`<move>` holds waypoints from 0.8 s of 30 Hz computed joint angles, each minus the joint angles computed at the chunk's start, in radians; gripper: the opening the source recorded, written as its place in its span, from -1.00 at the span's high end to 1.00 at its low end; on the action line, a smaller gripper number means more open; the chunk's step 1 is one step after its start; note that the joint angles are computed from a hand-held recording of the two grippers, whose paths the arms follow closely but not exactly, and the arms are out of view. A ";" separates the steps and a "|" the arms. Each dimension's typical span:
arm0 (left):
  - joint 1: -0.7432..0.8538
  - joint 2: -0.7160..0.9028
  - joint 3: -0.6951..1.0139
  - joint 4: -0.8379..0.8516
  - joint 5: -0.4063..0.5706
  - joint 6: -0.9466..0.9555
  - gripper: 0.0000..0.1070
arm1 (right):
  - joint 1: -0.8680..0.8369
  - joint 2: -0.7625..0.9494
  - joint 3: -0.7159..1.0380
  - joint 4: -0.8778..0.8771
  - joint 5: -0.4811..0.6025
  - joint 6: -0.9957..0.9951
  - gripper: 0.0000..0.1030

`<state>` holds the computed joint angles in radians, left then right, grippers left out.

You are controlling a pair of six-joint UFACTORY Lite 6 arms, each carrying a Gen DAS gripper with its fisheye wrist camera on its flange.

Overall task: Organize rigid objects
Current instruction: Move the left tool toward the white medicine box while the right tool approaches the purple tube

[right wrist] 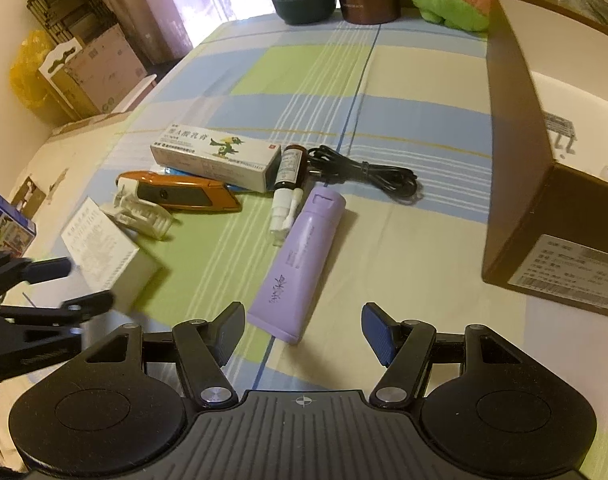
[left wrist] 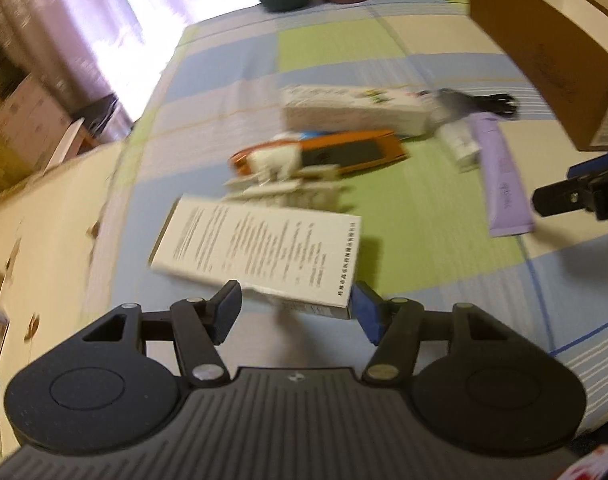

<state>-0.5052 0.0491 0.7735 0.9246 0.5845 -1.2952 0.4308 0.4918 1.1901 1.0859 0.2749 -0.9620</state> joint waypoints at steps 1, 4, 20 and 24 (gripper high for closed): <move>0.005 -0.020 -0.020 -0.007 0.010 -0.006 -0.09 | 0.005 0.012 0.011 0.000 -0.002 -0.001 -0.20; 0.034 -0.074 -0.079 -0.032 0.048 -0.022 -0.09 | 0.020 0.056 0.059 -0.028 -0.009 0.028 -0.20; 0.234 -0.146 -0.033 -0.297 -0.130 0.088 -0.26 | 0.081 0.221 0.237 -0.292 -0.071 0.335 -0.20; 0.259 -0.013 0.037 -0.253 -0.122 0.055 -0.25 | 0.094 0.220 0.226 -0.307 -0.110 0.352 -0.20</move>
<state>-0.2460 0.0365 0.8101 0.6713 0.4622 -1.2400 0.5247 0.7118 1.4157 0.7785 0.1653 -0.6102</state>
